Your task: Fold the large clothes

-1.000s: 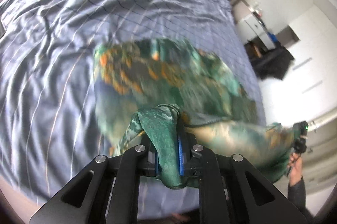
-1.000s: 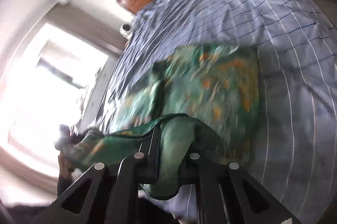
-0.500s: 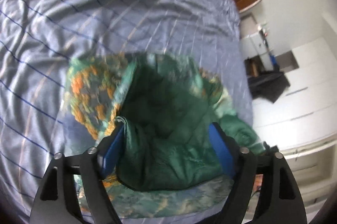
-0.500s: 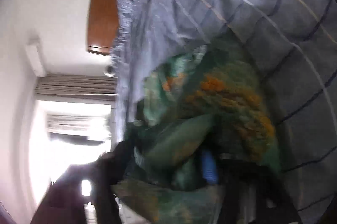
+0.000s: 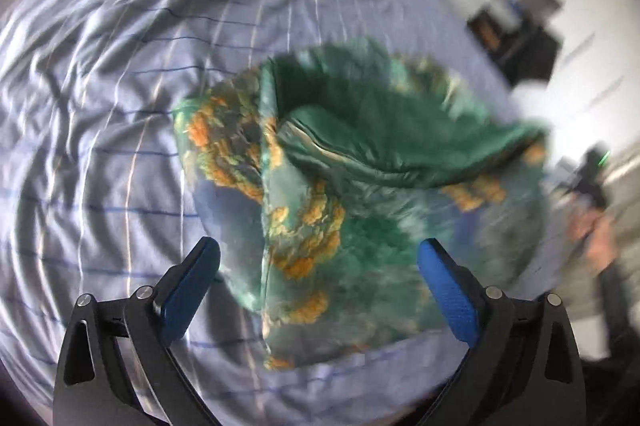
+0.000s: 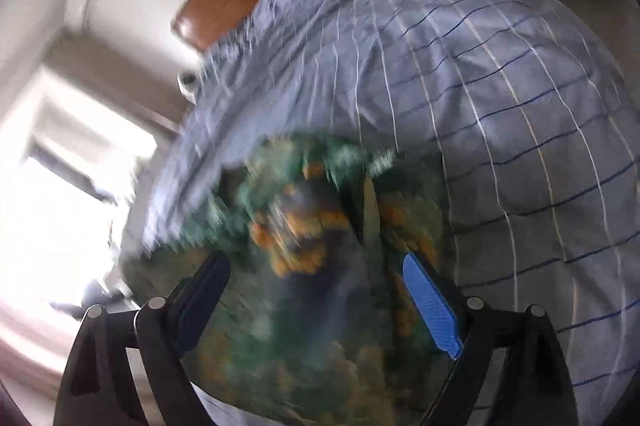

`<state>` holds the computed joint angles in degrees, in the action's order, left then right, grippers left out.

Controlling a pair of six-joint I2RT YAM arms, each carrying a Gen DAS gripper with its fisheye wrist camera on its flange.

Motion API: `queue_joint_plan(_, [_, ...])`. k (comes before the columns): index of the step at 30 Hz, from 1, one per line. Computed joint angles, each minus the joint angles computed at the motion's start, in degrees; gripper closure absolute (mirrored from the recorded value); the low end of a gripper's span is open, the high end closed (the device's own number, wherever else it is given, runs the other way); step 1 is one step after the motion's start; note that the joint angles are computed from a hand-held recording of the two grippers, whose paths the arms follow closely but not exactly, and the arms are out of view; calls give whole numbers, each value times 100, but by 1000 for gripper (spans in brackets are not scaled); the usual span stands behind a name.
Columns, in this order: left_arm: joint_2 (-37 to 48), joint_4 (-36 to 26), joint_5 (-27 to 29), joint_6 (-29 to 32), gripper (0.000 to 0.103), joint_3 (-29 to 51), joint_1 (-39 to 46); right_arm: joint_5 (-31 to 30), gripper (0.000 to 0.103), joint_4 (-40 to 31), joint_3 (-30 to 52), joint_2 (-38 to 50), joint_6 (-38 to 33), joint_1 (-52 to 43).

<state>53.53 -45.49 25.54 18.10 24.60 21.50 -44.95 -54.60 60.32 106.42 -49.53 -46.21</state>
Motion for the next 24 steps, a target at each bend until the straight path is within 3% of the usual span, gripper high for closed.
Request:
queue_joint_plan(2, [184, 829, -553, -992, 7, -121, -1030, 287, 13, 308, -296, -198, -69, 92])
queue_joint_plan(4, [615, 1412, -868, -1546, 10, -33, -1515, 445, 13, 714, -548, -361, 103, 277])
queue_joint_plan(6, [1200, 1909, -1209, -2072, 11, 167, -1915, 828, 13, 1660, -939, -584, 779, 702])
queue_joint_plan(7, [1379, 2038, -1253, -2227, 17, 242, -2010, 1004, 13, 2020, -1075, -643, 1056, 867])
queue_joint_plan(9, [1475, 2085, -1372, -2437, 46, 305, -2149, 1128, 13, 2435, -1209, -628, 1415, 1094])
queue_joint_plan(10, [1477, 2032, -1601, -2553, 86, 336, -2240, 1084, 19, 2451, -1197, -571, 1404, 1136])
queue_joint_plan(11, [1454, 1968, -1762, -2640, 90, 341, -2272, 1075, 32, 2469, -1261, -628, 1325, 1178])
queue_joint_plan(12, [1176, 1850, -1699, -2640, 91, 251, -2146, 1246, 71, 2744, -1518, -931, 1328, 1236])
queue_joint_plan(13, [845, 1714, -1594, -2570, 92, 158, -2005, 1376, 84, 2961, -1748, -1248, 1311, 1262])
queue_joint_plan(18, [-1147, 291, -1042, -2128, 94, 164, -1103, 1293, 88, 2752, -2393, -3109, 509, 908])
queue_joint_plan(20, [-1480, 25, -913, -2094, 94, 463, -913, 1212, 88, 2588, -2387, -3749, 345, 856])
queue_joint_plan(24, [-1405, 613, -1894, -2747, 94, 914, -1683, 1283, 88, 2959, -2120, -4296, 1029, 1306])
